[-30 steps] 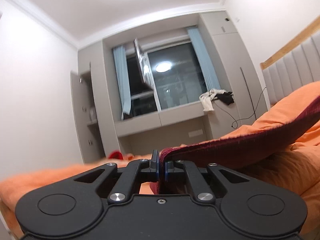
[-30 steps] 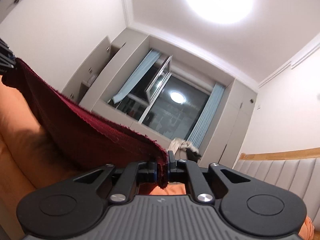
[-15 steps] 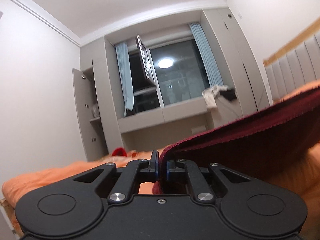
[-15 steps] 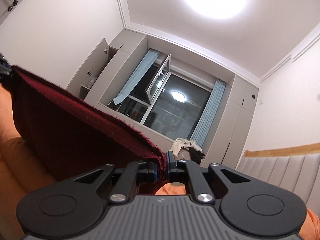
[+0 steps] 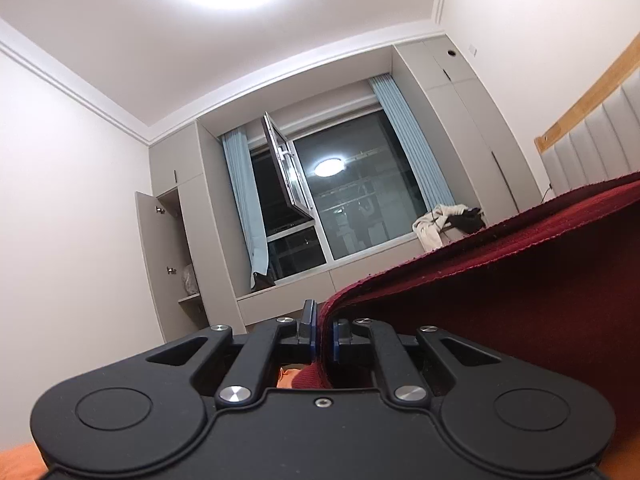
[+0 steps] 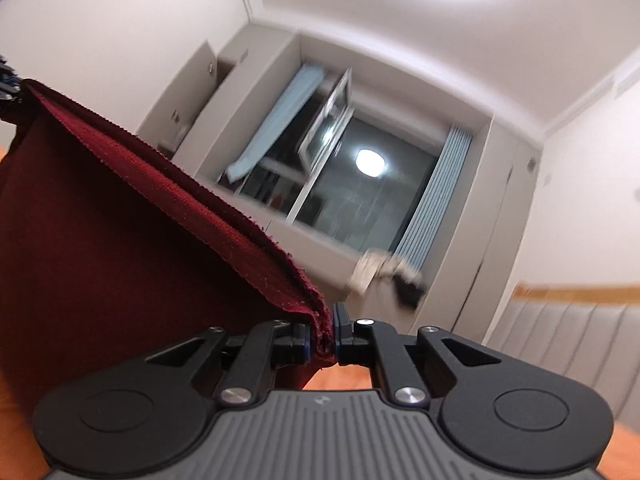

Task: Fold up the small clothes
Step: 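Grasp the hem with the left gripper while the right gripper carries its hem corner over, then lay the hem over the collar and open both grippers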

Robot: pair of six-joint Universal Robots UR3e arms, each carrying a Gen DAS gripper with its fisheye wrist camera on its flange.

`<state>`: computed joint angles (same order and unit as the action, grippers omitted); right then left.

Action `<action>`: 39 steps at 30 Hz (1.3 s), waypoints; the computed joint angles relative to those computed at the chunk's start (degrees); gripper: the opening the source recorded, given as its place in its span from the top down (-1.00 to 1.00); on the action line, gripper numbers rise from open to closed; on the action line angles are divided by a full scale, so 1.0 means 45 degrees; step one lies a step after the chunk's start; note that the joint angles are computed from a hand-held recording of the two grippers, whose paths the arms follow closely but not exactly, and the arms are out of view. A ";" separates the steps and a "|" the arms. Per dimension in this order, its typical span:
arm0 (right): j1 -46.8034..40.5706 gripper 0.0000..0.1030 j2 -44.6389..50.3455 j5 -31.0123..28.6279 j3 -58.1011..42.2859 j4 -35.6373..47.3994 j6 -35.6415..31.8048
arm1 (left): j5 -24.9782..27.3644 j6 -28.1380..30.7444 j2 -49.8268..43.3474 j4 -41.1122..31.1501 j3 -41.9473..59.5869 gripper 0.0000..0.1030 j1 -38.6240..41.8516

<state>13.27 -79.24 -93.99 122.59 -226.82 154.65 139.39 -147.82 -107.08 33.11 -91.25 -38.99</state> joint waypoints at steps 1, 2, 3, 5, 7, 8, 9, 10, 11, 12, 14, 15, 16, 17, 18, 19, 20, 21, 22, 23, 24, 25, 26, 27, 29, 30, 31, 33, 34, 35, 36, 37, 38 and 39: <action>-0.0074 0.80 0.0483 0.0067 -0.0756 0.0725 0.0189 | -0.0338 -0.0256 -0.0268 -0.0452 0.0392 0.84 0.0422; -0.0165 0.80 0.0993 0.0167 -0.1569 0.1524 0.0443 | -0.0680 -0.0546 -0.0518 -0.0944 0.0749 0.84 0.0823; -0.0263 0.80 0.1489 0.0308 -0.2449 0.2464 0.0710 | -0.1042 -0.0902 -0.0805 -0.1561 0.1139 0.84 0.1282; -0.0449 0.80 0.2531 0.0536 -0.4048 0.3986 0.1190 | -0.1530 -0.1464 -0.1386 -0.2590 0.1902 0.84 0.1967; -0.0550 0.80 0.3428 0.0600 -0.5322 0.5051 0.1340 | -0.1986 -0.2011 -0.2053 -0.3617 0.2735 0.84 0.2633; -0.0557 0.79 0.3840 0.0592 -0.5879 0.5507 0.1379 | -0.2176 -0.2305 -0.2312 -0.4098 0.3042 0.84 0.2901; -0.0582 0.79 0.4212 0.0619 -0.6386 0.5931 0.1374 | -0.2555 -0.2658 -0.2571 -0.4691 0.3406 0.83 0.3317; -0.0575 0.79 0.4551 0.0610 -0.6773 0.6240 0.1343 | -0.2781 -0.2866 -0.2828 -0.5097 0.3711 0.82 0.3593; -0.0557 0.79 0.4878 0.0577 -0.7219 0.6609 0.1311 | -0.2903 -0.3058 -0.3222 -0.5540 0.4169 0.82 0.3803; -0.0556 0.79 0.5184 0.0556 -0.7601 0.6893 0.1295 | -0.3163 -0.3281 -0.3449 -0.5860 0.4391 0.82 0.4124; -0.0539 0.72 0.5714 0.0459 -0.8240 0.7222 0.1274 | -0.3591 -0.3842 -0.3956 -0.6444 0.4779 0.82 0.4574; -0.0515 0.70 0.5954 0.0375 -0.8544 0.7426 0.1224 | -0.3836 -0.4017 -0.4025 -0.6543 0.4646 0.82 0.4829; -0.0485 0.67 0.6244 0.0260 -0.8906 0.7610 0.1218 | -0.4103 -0.4171 -0.4145 -0.6742 0.4577 0.82 0.5065; -0.0517 0.67 0.6584 0.0365 -0.9801 0.8270 0.1093 | -0.4325 -0.4233 -0.4203 -0.6946 0.4475 0.82 0.5245; -0.0441 0.67 0.6866 0.0175 -1.0163 0.8440 0.1121 | -0.4538 -0.4404 -0.4197 -0.7260 0.4331 0.81 0.5446; -0.0440 0.66 0.7037 0.0200 -1.0361 0.8629 0.1151 | -0.4829 -0.4737 -0.4123 -0.7713 0.4244 0.80 0.5694; -0.0463 0.66 0.7070 0.0239 -1.0206 0.8537 0.1220 | -0.5082 -0.5020 -0.4003 -0.7980 0.4053 0.76 0.5876; -0.0481 0.66 0.7132 0.0240 -1.0209 0.8554 0.1293 | -0.5259 -0.5257 -0.3861 -0.8090 0.3748 0.75 0.6021; -0.0506 0.66 0.7183 0.0229 -1.0230 0.8589 0.1359 | -0.5399 -0.5432 -0.3807 -0.8307 0.3711 0.70 0.6166; -0.0512 0.61 0.7186 0.0205 -1.0162 0.8603 0.1479 | -0.5490 -0.5571 -0.3721 -0.8281 0.3498 0.55 0.6239; -0.0517 0.55 0.7224 0.0201 -1.0306 0.8790 0.1585 | -0.5620 -0.5676 -0.3642 -0.8232 0.3352 0.47 0.6337; -0.0587 0.39 0.7302 0.0303 -1.0593 0.9073 0.1611 | -0.5703 -0.5768 -0.3519 -0.8083 0.3105 0.35 0.6424; -0.0564 0.21 0.7196 0.0257 -1.0347 0.8961 0.1651 | -0.5829 -0.5855 -0.3432 -0.8015 0.2946 0.24 0.6511; -0.0484 0.14 0.7007 0.0223 -0.9973 0.8787 0.1664 | -0.6005 -0.6010 -0.3260 -0.7970 0.2685 0.15 0.6611; -0.0521 -0.11 0.6867 0.0433 -0.9794 0.8766 0.1599 | -0.6568 -0.6311 -0.2858 -0.7835 0.2131 -0.26 0.6849; -0.0542 -0.20 0.6780 0.0519 -0.9620 0.8655 0.1581 | -0.6882 -0.6456 -0.2630 -0.7709 0.1797 -0.33 0.7017; -0.0578 -0.40 0.6647 0.0627 -0.9326 0.8455 0.1569 | -0.7189 -0.6575 -0.2434 -0.7738 0.1649 -0.39 0.7226; -0.0613 -0.65 0.6617 0.0888 -0.9215 0.8278 0.1525 | -0.7468 -0.6890 -0.1969 -0.7709 0.1096 -0.45 0.7425; -0.0635 -0.78 0.6611 0.1025 -0.9252 0.8351 0.1484 | -0.7583 -0.7054 -0.1723 -0.7733 0.0830 -0.53 0.7546; -0.0653 -0.82 0.6630 0.1133 -0.9319 0.8462 0.1442 | -0.7616 -0.7239 -0.1490 -0.7684 0.0518 -0.61 0.7609; -0.0647 -0.83 0.6663 0.1160 -0.9394 0.8565 0.1409 | -0.7814 -0.7449 -0.1252 -0.7751 0.0290 -0.64 0.7779; -0.0647 -0.87 0.6703 0.1149 -0.9520 0.8710 0.1385 | -0.8122 -0.7686 -0.0955 -0.7821 -0.0044 -0.71 0.7955; -0.0627 -0.93 0.6734 0.1090 -0.9635 0.8838 0.1378 | -0.8726 -0.7914 -0.0608 -0.8008 -0.0377 -0.79 0.8282; -0.0581 -0.97 0.6731 0.0992 -0.9650 0.8867 0.1382 | -0.9218 -0.8074 -0.0359 -0.8160 -0.0602 -0.83 0.8510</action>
